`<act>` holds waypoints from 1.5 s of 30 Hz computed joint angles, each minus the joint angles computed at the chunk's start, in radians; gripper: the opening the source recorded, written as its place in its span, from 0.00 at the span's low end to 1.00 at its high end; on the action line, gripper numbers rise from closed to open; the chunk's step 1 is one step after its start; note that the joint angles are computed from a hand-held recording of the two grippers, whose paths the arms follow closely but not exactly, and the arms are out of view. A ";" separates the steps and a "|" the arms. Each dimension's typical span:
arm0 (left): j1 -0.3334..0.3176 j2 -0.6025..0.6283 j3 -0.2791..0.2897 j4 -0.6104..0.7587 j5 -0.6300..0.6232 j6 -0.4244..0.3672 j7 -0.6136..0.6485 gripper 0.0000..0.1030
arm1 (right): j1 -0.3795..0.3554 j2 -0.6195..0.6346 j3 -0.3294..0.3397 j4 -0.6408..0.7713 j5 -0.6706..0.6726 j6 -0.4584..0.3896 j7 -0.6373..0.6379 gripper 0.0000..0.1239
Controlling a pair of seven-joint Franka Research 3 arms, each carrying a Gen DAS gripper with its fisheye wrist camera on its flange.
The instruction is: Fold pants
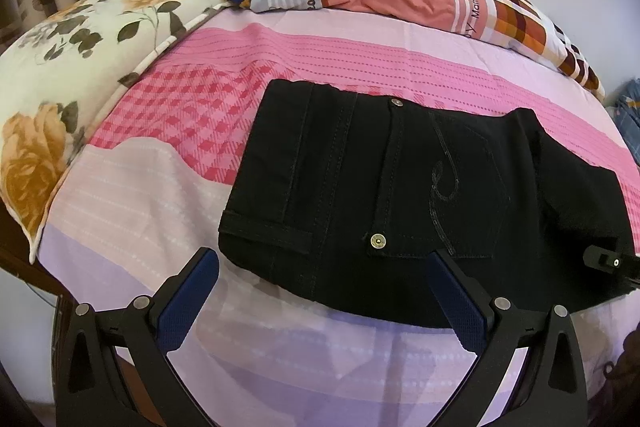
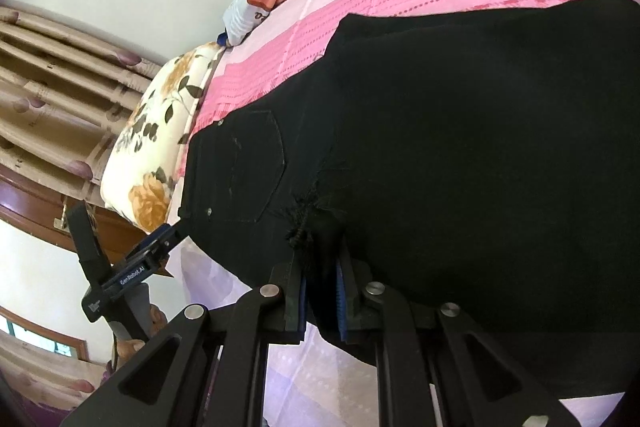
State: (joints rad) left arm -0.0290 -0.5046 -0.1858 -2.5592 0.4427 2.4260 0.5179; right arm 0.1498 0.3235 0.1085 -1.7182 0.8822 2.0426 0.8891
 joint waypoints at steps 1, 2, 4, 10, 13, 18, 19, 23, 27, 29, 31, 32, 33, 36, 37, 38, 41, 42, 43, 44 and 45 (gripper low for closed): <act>-0.001 0.001 0.001 0.000 -0.002 -0.001 0.000 0.99 | 0.001 -0.001 0.000 -0.003 -0.001 0.000 0.000 0.10; -0.001 0.004 0.002 0.001 -0.003 0.002 0.000 0.99 | 0.002 -0.001 0.001 -0.004 -0.004 -0.001 0.001 0.11; -0.003 0.005 0.006 -0.001 -0.008 0.006 0.003 0.99 | 0.000 0.001 0.004 -0.005 0.004 -0.011 -0.008 0.15; -0.005 0.006 0.008 0.001 -0.020 0.001 0.013 0.99 | -0.034 0.046 0.022 0.045 0.076 -0.204 -0.040 0.23; -0.001 -0.001 0.005 -0.002 -0.014 0.000 0.010 0.99 | -0.075 0.064 0.020 0.066 0.178 -0.254 -0.052 0.24; 0.004 -0.021 0.012 -0.017 -0.016 0.021 -0.003 0.99 | -0.110 0.063 -0.013 0.089 0.233 -0.147 -0.020 0.31; 0.005 -0.020 0.014 -0.017 -0.018 0.024 -0.001 0.99 | -0.113 0.063 -0.013 0.090 0.229 -0.136 -0.017 0.31; 0.006 -0.019 0.018 -0.019 -0.031 0.030 0.006 0.99 | -0.120 0.067 0.000 0.080 0.225 -0.142 -0.029 0.31; 0.014 -0.013 0.010 -0.016 -0.026 0.020 0.003 0.99 | -0.104 0.068 0.018 0.060 0.208 -0.183 -0.077 0.31; 0.018 -0.012 0.013 -0.017 -0.024 0.015 0.000 0.99 | -0.073 0.062 0.019 0.043 0.156 -0.169 -0.106 0.31; 0.022 -0.022 0.021 -0.023 -0.028 0.010 -0.002 0.99 | -0.039 0.057 0.012 0.032 0.084 -0.135 -0.120 0.31; 0.026 -0.028 0.026 -0.027 -0.032 0.009 -0.005 0.99 | -0.011 0.046 0.008 0.020 0.023 -0.094 -0.134 0.30; 0.029 -0.040 0.033 -0.035 -0.038 0.012 -0.005 0.99 | -0.005 0.034 0.010 0.007 0.014 -0.073 -0.159 0.30; 0.021 -0.089 0.093 -0.081 -0.104 0.048 0.025 0.99 | -0.010 0.016 0.013 0.000 0.025 -0.080 -0.192 0.31; 0.013 -0.105 0.121 -0.099 -0.141 0.067 0.049 0.99 | -0.018 0.011 0.014 -0.004 0.051 -0.085 -0.203 0.33; -0.003 -0.124 0.168 -0.123 -0.192 0.102 0.093 0.99 | -0.031 0.004 0.013 -0.011 0.082 -0.093 -0.219 0.35; -0.049 -0.160 0.282 -0.179 -0.330 0.194 0.239 0.99 | -0.044 -0.001 0.004 -0.023 0.132 -0.089 -0.228 0.45; -0.059 -0.162 0.307 -0.186 -0.361 0.205 0.280 0.99 | -0.047 0.005 0.002 -0.023 0.143 -0.092 -0.220 0.48; -0.069 -0.160 0.331 -0.190 -0.391 0.212 0.322 0.99 | -0.048 0.015 0.000 -0.020 0.147 -0.095 -0.202 0.48; -0.085 -0.153 0.365 -0.189 -0.427 0.211 0.370 0.99 | -0.043 0.022 -0.001 -0.018 0.144 -0.089 -0.180 0.48; -0.099 -0.148 0.391 -0.190 -0.464 0.212 0.407 0.99 | -0.044 0.028 -0.002 -0.016 0.141 -0.089 -0.169 0.49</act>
